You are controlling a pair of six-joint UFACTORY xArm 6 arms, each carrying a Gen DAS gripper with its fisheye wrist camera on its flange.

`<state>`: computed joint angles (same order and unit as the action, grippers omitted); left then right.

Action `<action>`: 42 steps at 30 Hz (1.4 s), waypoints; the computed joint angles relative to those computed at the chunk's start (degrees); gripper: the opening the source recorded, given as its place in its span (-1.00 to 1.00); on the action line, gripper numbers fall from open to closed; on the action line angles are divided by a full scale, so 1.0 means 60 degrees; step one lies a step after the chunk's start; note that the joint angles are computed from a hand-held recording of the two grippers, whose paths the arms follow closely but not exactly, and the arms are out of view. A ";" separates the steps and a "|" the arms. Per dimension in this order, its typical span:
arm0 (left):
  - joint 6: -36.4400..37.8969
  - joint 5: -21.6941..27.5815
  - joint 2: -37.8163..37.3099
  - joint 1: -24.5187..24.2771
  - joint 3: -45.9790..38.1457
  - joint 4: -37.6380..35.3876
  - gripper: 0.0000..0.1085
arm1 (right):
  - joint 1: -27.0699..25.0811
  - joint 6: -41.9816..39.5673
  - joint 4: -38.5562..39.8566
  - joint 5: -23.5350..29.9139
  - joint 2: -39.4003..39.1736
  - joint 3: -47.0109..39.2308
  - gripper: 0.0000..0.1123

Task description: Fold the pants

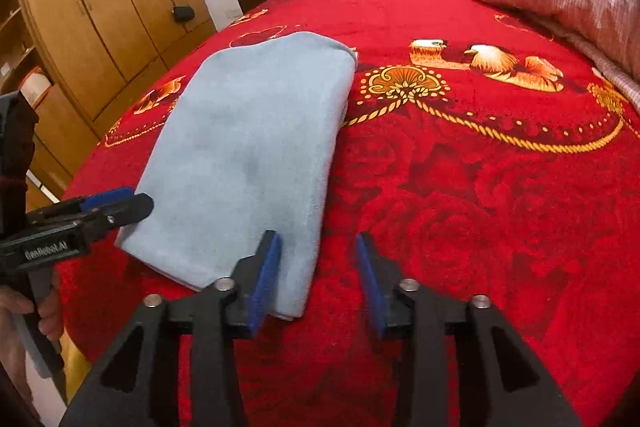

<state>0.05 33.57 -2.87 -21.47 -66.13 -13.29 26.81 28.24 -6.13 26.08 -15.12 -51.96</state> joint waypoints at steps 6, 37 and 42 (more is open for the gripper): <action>-0.1284 0.0240 -0.0547 -0.0141 0.0263 0.1098 0.22 | 0.0019 0.0572 0.0127 0.0413 -0.0439 0.0130 -0.24; -0.4288 0.1098 -0.2008 -0.1100 0.1463 0.4046 0.89 | 0.1358 0.2897 -0.2508 0.2903 -0.1900 0.0479 0.51; -0.4281 0.1165 -0.1680 -0.1092 0.1371 0.4166 0.89 | 0.1413 0.3115 -0.3162 0.3021 -0.1655 0.0401 0.58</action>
